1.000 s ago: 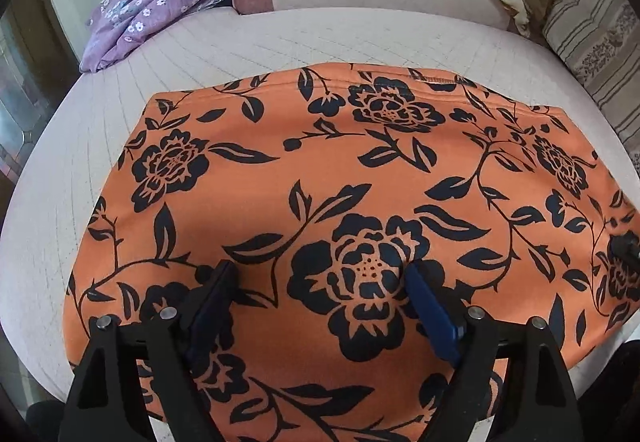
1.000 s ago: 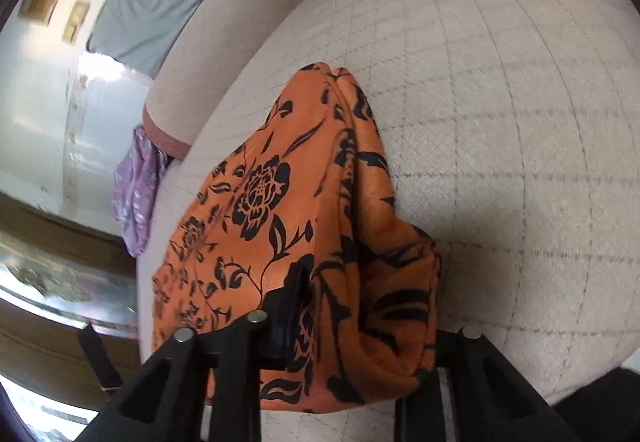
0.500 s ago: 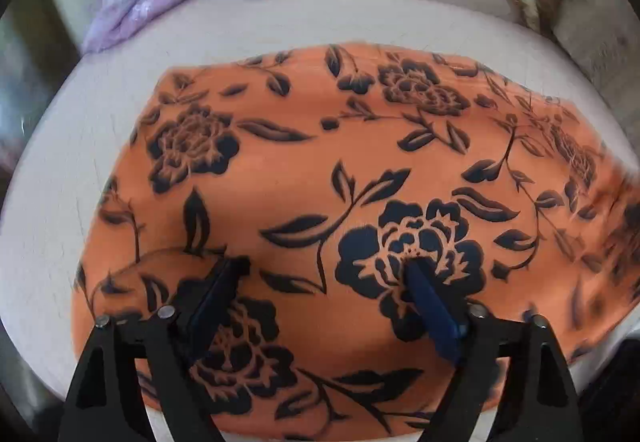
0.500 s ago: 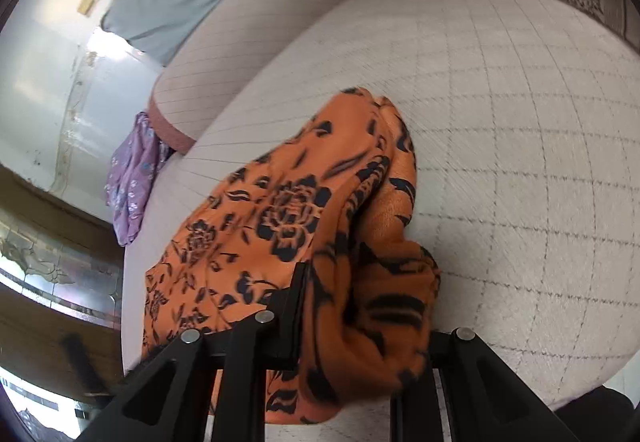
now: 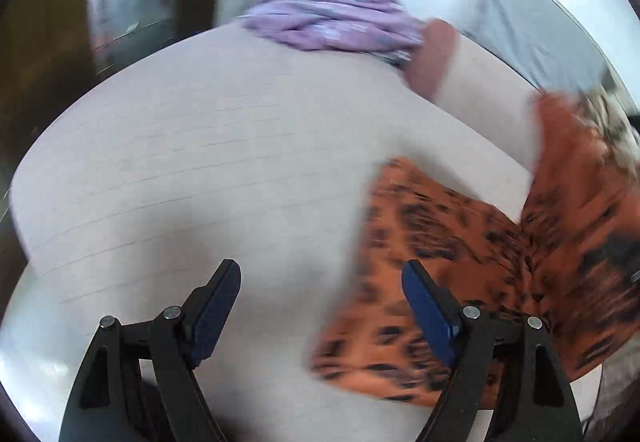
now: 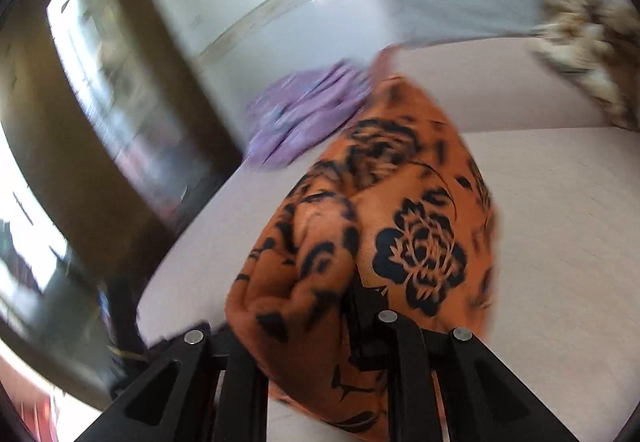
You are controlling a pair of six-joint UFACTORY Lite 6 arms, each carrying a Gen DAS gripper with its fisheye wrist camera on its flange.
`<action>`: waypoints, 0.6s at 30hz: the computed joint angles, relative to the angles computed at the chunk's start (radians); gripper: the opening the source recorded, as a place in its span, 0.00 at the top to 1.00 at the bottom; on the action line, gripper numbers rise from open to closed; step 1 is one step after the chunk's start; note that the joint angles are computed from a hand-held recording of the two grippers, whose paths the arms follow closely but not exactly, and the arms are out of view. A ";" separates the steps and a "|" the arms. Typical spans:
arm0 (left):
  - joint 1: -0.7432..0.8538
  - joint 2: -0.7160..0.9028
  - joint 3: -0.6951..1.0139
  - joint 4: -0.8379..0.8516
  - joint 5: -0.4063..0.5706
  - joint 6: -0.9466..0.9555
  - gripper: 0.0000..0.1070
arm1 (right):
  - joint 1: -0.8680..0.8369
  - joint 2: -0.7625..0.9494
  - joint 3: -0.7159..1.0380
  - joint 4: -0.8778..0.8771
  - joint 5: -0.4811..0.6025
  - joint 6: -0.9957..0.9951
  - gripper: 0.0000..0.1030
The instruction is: Fold small clothes
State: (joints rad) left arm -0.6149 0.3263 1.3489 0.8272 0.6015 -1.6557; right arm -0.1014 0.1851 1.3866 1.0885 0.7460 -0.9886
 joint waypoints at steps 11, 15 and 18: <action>0.110 -0.124 -0.282 0.170 -0.273 -0.282 0.23 | 0.243 0.260 0.124 -0.113 -0.092 0.201 0.84; 0.095 -0.165 -0.324 0.283 -0.265 -0.392 0.23 | 0.279 0.241 0.110 -0.116 -0.110 0.225 0.83; 0.097 -0.178 -0.333 0.285 -0.279 -0.413 0.23 | 0.334 0.350 0.091 -0.179 -0.138 0.241 0.76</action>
State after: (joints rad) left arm -0.5179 0.1486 1.0155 1.1122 0.3227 -2.0692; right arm 0.2329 0.5355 1.4780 0.9097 0.6083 -0.7480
